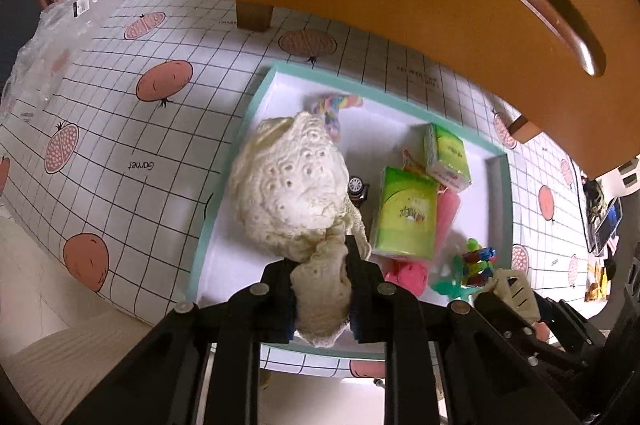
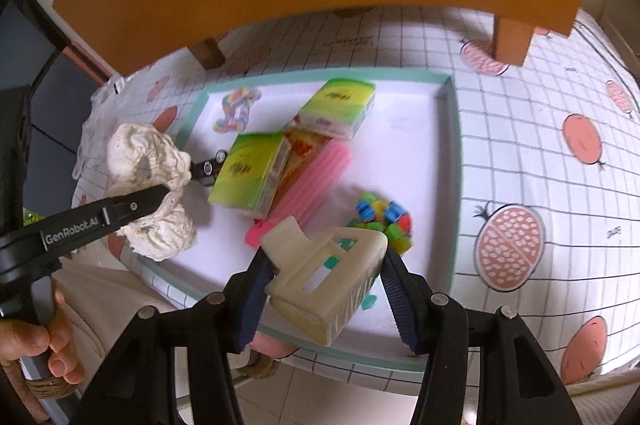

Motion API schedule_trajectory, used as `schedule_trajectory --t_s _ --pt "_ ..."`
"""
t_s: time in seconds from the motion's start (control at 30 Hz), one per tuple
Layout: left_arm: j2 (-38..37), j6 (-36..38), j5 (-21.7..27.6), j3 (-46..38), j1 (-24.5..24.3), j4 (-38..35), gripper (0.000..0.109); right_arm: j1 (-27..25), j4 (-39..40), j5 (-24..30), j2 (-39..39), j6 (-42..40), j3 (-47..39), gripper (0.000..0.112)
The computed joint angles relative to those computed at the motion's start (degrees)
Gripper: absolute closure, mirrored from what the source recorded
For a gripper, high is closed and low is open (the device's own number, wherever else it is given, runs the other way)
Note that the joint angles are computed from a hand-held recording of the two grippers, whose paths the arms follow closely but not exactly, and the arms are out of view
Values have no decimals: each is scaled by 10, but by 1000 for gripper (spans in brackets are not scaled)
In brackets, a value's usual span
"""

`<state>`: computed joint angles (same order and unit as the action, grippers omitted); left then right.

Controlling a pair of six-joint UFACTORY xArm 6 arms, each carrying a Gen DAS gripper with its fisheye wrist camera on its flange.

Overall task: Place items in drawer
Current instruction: 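Lift and carry the lace cloth with the left tool while the right tool carries the clip to the drawer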

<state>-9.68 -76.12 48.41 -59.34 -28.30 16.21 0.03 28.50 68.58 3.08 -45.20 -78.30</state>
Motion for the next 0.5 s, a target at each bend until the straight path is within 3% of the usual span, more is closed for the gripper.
schedule_trajectory --t_s 0.5 --pt "-54 -67 20 -34 -20 93 89 -33 73 39 -23 -25 -73 55"
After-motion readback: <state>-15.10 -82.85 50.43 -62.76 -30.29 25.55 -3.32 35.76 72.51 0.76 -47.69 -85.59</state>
